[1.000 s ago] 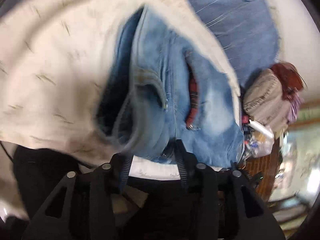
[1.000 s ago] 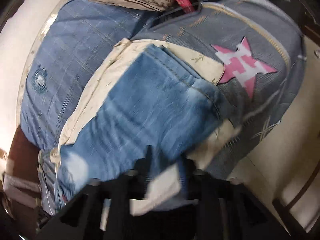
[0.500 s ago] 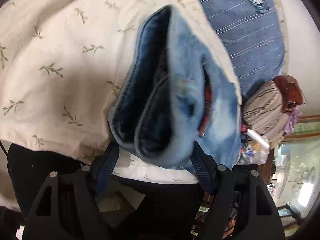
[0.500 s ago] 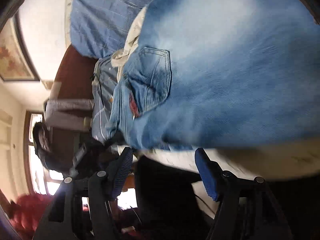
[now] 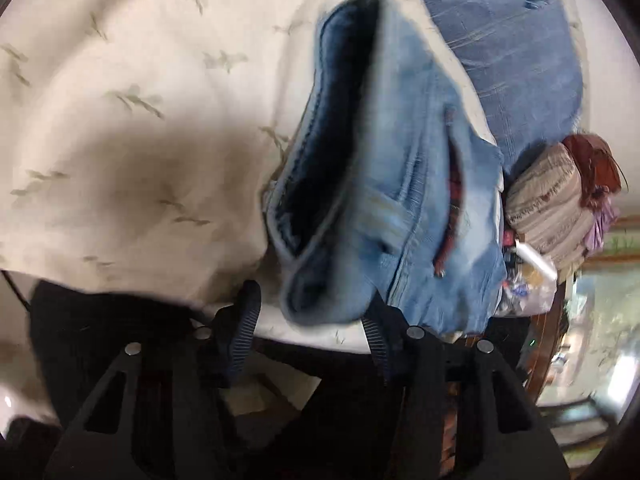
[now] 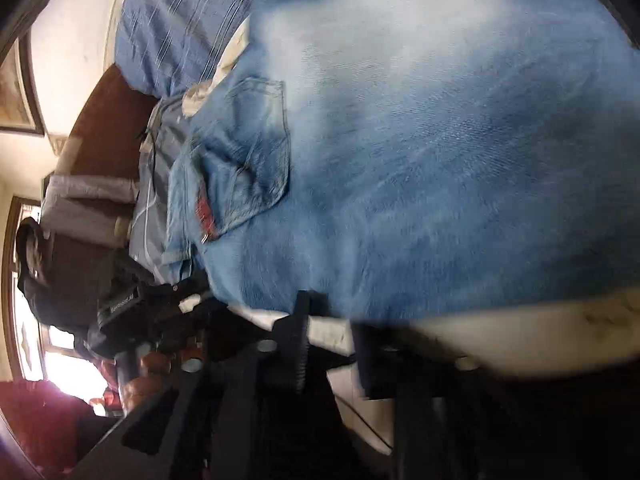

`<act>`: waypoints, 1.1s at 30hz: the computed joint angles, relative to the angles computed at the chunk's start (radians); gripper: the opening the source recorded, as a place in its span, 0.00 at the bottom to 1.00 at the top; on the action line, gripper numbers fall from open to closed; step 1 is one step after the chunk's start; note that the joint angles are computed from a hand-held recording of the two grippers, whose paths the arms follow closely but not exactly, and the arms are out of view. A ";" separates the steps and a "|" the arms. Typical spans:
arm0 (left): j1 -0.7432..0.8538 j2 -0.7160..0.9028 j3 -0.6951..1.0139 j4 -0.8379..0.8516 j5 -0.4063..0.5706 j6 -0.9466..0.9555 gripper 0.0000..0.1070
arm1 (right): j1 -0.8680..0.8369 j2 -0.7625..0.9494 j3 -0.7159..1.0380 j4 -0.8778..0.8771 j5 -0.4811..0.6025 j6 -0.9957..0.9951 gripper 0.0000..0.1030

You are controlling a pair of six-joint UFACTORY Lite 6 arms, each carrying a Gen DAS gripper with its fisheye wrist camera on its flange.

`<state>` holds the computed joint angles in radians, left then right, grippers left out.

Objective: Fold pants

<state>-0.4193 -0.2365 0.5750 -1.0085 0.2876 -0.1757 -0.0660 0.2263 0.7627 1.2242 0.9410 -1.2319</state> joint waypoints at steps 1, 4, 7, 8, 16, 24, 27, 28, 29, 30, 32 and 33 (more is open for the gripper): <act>-0.016 -0.085 -0.030 0.105 -0.004 -0.075 0.47 | -0.023 -0.033 0.009 -0.035 0.043 0.005 0.30; -0.026 -0.304 -0.058 0.419 0.056 -0.274 0.48 | -0.136 -0.176 0.044 -0.074 0.162 -0.012 0.39; 0.010 -0.376 0.000 0.704 0.101 -0.517 0.68 | -0.152 -0.154 0.200 0.011 0.088 0.002 0.72; 0.048 -0.350 0.031 0.738 0.109 -0.534 0.73 | -0.124 -0.113 0.276 0.006 0.044 0.039 0.72; 0.285 0.290 0.456 0.310 0.187 -0.048 0.72 | 0.175 0.415 1.005 -0.320 -0.233 0.372 0.72; 0.228 0.381 0.547 0.400 0.114 -0.104 0.21 | 0.224 0.596 1.254 -0.530 -0.255 0.475 0.04; 0.235 0.494 0.593 0.431 0.131 -0.143 0.23 | 0.257 0.733 1.358 -0.684 -0.301 0.632 0.03; 0.248 0.475 0.568 0.364 0.119 -0.082 0.23 | 0.256 0.701 1.310 -0.659 -0.342 0.614 0.02; 0.258 0.459 0.556 0.338 0.126 -0.057 0.23 | 0.249 0.680 1.280 -0.613 -0.344 0.602 0.09; 0.269 0.443 0.548 0.320 0.137 -0.040 0.23 | 0.242 0.663 1.261 -0.583 -0.338 0.598 0.11; 0.292 0.393 0.513 0.268 0.164 0.006 0.23 | 0.192 0.576 1.139 -0.430 -0.328 0.488 0.15; 0.297 0.358 0.490 0.266 0.169 0.005 0.25 | 0.143 0.511 1.052 -0.329 -0.316 0.405 0.19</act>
